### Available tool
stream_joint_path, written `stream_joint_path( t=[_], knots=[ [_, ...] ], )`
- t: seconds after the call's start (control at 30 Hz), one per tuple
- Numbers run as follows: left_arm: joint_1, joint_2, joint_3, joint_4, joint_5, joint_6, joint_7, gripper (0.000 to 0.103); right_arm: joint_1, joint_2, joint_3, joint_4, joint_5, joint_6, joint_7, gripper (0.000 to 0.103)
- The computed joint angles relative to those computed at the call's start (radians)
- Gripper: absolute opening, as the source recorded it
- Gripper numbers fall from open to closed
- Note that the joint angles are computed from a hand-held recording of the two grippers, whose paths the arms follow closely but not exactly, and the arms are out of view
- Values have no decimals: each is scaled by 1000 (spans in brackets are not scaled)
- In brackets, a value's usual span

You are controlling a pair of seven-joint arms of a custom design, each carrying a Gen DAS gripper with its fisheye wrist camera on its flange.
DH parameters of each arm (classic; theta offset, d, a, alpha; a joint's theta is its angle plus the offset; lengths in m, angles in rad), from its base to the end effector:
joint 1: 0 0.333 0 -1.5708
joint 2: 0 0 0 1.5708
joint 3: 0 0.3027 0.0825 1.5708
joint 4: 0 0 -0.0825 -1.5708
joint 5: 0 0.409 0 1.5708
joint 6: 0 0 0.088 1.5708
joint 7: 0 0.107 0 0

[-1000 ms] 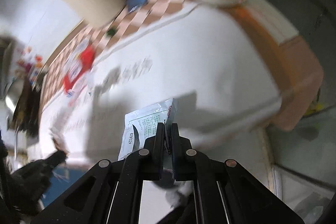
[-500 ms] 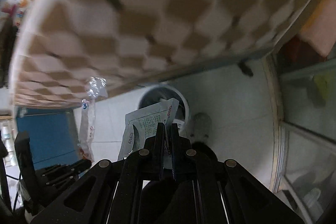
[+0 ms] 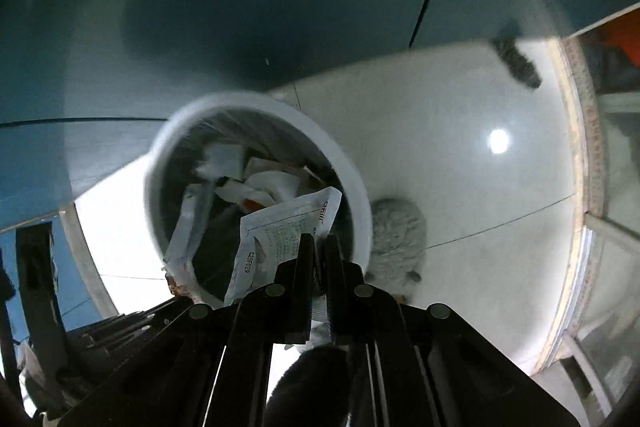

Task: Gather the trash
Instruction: 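Carry wrapper and sachet over the bin and open both tools, then move the left tool back to the counter and grasp the red sugar bag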

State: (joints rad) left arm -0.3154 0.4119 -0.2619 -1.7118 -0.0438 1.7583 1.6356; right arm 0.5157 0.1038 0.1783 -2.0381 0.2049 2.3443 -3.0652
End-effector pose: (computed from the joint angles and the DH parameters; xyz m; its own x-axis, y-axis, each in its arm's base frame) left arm 0.5338 -0.3393 0.3099 -0.5531 -0.8170 0.1629 -0.7480 0.5731 0.3348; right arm 0.4679 0.3912 0.3880 -0.8790 -0.4445 -0.1727 -0.4733 0.8572 0.2031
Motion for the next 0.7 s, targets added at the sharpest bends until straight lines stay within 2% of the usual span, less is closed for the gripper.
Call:
stream_joint_path(
  t=[0.07,0.1,0.13,0.17,0.2,0.27,0.33,0.47,0.53,0.7],
  knots=[
    [-1,-12,0,-13,-3,9,-10,10,-2,23,4,-8,37,43,-21,7],
    [-2,-22,-3,-18,-4,13,-9,16,-4,32,6,-6,60,46,-36,8],
    [-3,-36,-5,-28,-5,20,-7,50,-4,36,7,-4,71,47,-38,13],
    [-6,-56,-6,-40,1,28,-9,97,-4,39,8,-1,83,46,-45,18],
    [-2,-68,-3,-43,8,28,2,103,-6,42,9,6,96,36,-55,24],
    [-3,-81,3,-29,42,13,18,103,-1,35,6,27,79,-2,-37,57],
    [-3,-112,3,-35,49,-14,24,103,-2,9,5,32,74,-46,-39,71],
    [-1,-207,5,-65,76,-60,28,103,-1,-4,5,129,45,-227,-45,96],
    [5,-247,10,-55,87,-83,35,103,0,-5,5,204,27,-341,-49,102],
    [13,-381,9,-23,104,-145,52,103,26,36,12,463,-44,-624,-7,102]
  ],
)
